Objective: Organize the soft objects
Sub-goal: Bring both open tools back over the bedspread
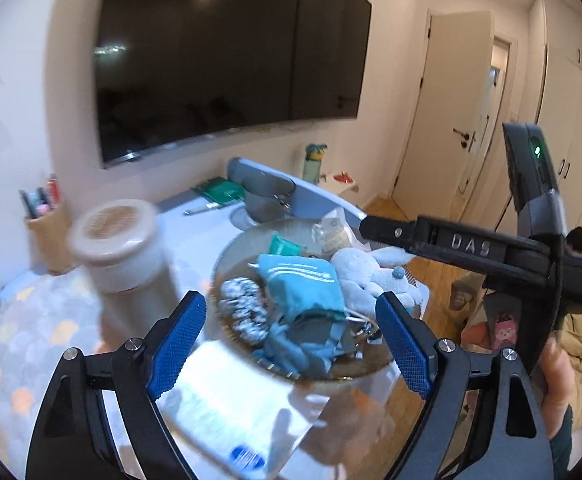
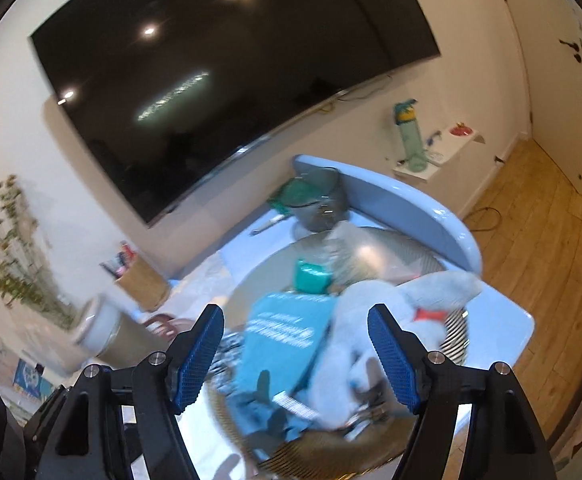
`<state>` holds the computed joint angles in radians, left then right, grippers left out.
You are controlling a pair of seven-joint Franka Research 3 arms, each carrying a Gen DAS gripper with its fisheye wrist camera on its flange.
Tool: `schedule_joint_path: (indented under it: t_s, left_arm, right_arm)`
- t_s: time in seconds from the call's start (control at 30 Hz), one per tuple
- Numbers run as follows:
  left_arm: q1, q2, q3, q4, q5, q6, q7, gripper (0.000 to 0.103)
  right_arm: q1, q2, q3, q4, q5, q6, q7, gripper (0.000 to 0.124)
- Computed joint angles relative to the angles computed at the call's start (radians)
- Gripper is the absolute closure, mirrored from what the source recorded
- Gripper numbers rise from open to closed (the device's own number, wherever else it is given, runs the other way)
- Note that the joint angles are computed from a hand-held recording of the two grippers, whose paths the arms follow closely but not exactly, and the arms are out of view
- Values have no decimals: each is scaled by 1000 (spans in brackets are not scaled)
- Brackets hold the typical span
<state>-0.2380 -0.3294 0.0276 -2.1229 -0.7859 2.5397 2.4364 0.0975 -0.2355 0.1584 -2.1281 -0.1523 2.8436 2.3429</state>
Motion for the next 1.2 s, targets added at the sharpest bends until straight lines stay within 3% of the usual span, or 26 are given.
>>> schedule_joint_path:
  t_s: [0.3,0.4,0.47,0.57,0.7,0.83,0.9,1.03,1.1,1.2]
  left_arm:
    - [51,-178,109,-71,51,58,9,17]
    - [69,-227,154,-79,88,125,-14,9]
    - [84,-259,187,-93,110,185,-38,2]
    - [107,-293,230,-129,141,284,-75,1]
    - [42,-337,355,-174,117,385,-62,1]
    - [52,-292,410,-189,180,424,-87,1]
    - [36,-271,444,-214,194,474,-93,1]
    - [10,-175,512,-215,236,498,-127,1]
    - [33,-107,512,-219,265,529,-169,1]
    - [122,13,457,-220,326,585,-269,1]
  right_arm:
    - [67,33,104,137,-151,-73,26,51]
    - [105,65,130,209,-250,-94,56,49]
    - [135,97,142,254,-314,-87,80,41]
    - [190,167,148,322,-375,-72,86,37]
    - [287,314,145,467,-419,-94,40,37]
    - [382,464,120,608,-454,-100,18,37]
    - [444,531,76,666,-514,-103,62,37]
    - [546,635,-10,745,-574,-141,125,33]
    - [570,691,-33,783,-547,-171,114,33]
    - [575,762,-35,845,-448,-221,53,33]
